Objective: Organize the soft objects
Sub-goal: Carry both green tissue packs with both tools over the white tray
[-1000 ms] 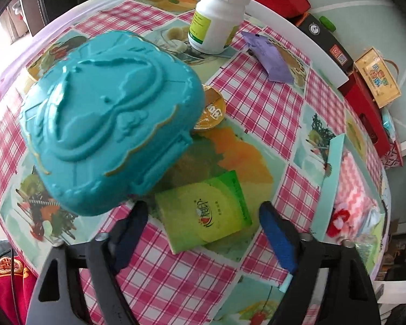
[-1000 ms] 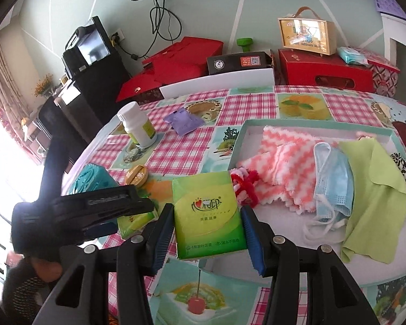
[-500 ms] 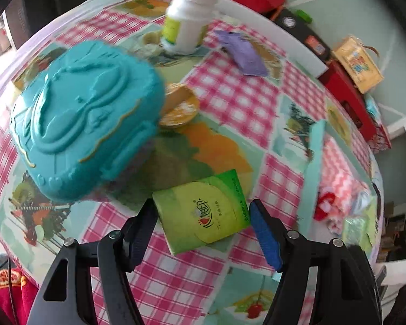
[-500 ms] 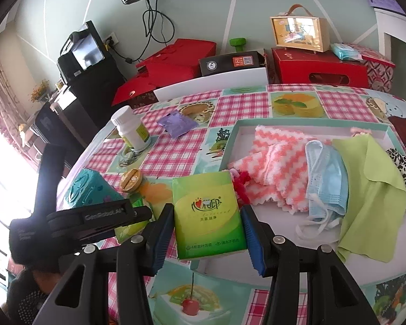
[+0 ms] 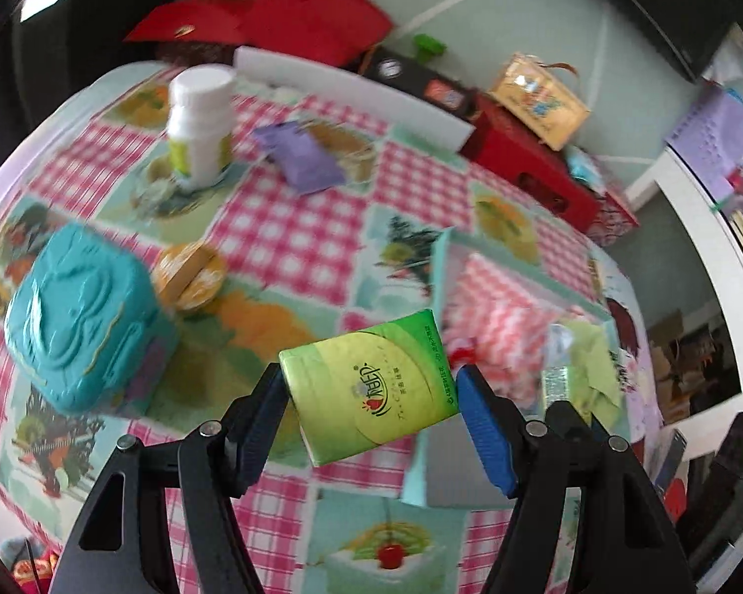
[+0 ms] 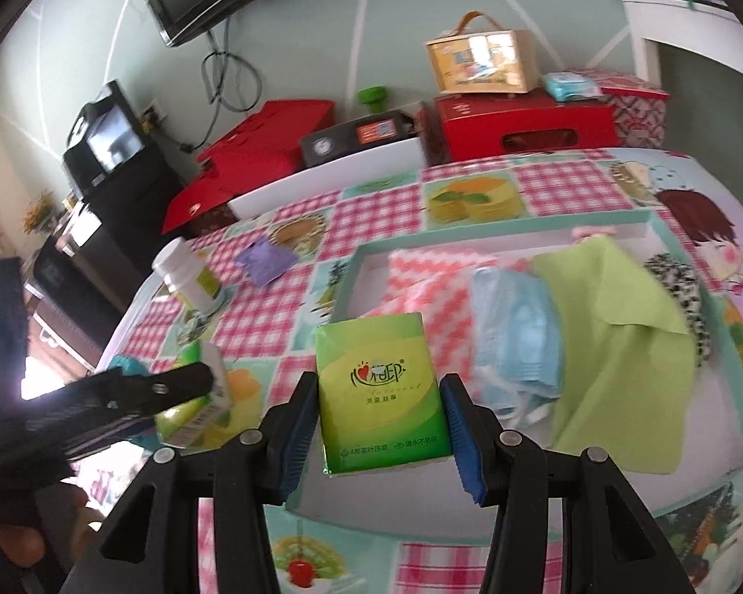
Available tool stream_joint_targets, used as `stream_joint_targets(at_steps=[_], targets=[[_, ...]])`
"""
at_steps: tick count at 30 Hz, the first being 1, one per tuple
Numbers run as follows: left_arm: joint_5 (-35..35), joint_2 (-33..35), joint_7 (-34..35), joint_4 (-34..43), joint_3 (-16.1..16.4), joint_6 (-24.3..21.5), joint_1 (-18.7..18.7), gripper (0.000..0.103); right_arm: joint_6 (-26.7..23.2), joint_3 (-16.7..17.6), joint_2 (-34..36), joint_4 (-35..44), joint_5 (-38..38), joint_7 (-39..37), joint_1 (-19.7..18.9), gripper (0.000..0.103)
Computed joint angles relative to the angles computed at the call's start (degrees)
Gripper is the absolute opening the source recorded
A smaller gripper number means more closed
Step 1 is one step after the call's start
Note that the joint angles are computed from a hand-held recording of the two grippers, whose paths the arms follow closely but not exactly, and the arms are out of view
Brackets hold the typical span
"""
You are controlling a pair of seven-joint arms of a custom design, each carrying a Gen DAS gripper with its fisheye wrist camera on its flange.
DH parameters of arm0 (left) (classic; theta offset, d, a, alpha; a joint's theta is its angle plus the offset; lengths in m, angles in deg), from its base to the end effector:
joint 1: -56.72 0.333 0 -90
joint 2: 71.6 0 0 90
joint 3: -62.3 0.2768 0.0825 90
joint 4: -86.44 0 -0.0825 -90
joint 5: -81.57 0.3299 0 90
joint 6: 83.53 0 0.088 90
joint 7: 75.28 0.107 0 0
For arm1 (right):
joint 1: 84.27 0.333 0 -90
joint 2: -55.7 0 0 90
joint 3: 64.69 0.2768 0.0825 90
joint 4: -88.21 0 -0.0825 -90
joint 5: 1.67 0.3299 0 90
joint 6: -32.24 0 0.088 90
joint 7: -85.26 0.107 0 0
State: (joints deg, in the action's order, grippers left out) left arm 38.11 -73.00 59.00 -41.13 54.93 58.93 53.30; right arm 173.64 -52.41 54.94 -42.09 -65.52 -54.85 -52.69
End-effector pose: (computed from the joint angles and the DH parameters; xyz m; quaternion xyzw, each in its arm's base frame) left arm 0.4961 -0.0915 0.4045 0.5227 -0.8000 0.2945 0.0085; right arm 0.3543 0.3431 0.3768 -0.4061 0.8301 -0.2189 0.3131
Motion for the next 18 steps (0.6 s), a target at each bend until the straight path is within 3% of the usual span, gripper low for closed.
stream_joint_targets(at_steps=[12, 18], targets=[[-2.51, -3.43, 7.22, -0.17, -2.14, -0.82, -4.77, 0.071, -10.31, 2.84, -10.68, -9.92, 8.06, 3.66, -0.99, 0.052], [-1.43, -3.76, 8.58, 0.08, -3.21, -0.33, -7.49, 0.071, -12.42, 4.26, -14.93, -14.09, 11.33, 5.59, -1.68, 0.052]])
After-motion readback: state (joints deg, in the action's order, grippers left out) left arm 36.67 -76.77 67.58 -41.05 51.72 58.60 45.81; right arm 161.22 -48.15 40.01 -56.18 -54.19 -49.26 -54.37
